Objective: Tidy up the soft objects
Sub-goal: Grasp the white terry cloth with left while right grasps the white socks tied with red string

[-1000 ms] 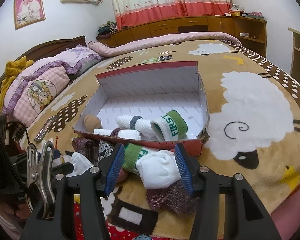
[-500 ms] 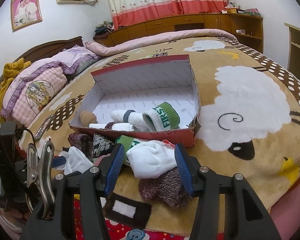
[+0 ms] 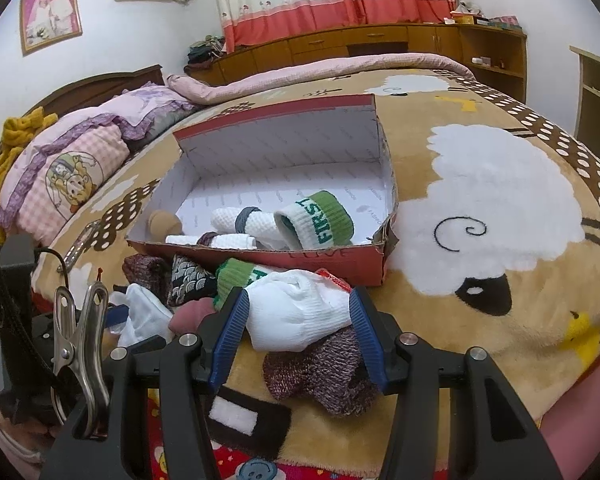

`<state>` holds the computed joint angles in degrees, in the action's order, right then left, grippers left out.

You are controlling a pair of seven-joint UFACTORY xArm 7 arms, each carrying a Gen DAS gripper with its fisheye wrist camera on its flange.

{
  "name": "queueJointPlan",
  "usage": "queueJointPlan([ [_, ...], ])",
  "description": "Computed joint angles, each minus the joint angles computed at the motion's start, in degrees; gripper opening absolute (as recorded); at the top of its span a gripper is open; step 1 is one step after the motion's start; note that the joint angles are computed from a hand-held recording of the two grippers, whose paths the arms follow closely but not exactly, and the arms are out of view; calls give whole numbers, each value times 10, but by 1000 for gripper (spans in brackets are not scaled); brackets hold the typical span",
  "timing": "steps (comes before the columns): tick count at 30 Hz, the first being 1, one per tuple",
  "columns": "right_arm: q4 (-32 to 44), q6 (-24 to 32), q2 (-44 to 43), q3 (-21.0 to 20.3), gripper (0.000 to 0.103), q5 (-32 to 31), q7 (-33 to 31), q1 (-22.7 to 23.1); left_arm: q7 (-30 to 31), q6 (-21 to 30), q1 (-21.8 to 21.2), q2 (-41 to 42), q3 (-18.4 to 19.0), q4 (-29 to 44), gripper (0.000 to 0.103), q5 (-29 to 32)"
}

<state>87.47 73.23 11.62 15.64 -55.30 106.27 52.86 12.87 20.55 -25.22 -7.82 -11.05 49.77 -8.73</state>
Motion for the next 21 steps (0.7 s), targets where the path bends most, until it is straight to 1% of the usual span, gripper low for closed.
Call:
queueJointPlan([
  [2, 3, 2, 3, -1, 58, 1, -6, 0, 1, -4, 0, 2, 0, -1, 68, 0],
  [5, 8, 4, 10, -3, 59, 3, -17, 0, 4, -8, -1, 5, 1, -2, 68, -3],
  [13, -1, -24, 13, -10, 59, 16, -27, -9, 6, -23, -3, 7, -2, -9, 67, 2],
  [18, -2, -37, 16, -14, 59, 20, -34, -13, 16, -26, -7, 6, 0, -11, 63, -6],
  [20, -1, -38, 19, -14, 59, 21, -37, -12, 19, -26, -7, 5, 1, -12, 59, -9],
  [21, 0, -37, 20, -15, 56, 19, -36, -11, 22, -25, -8, 3, 2, -13, 58, -12],
])
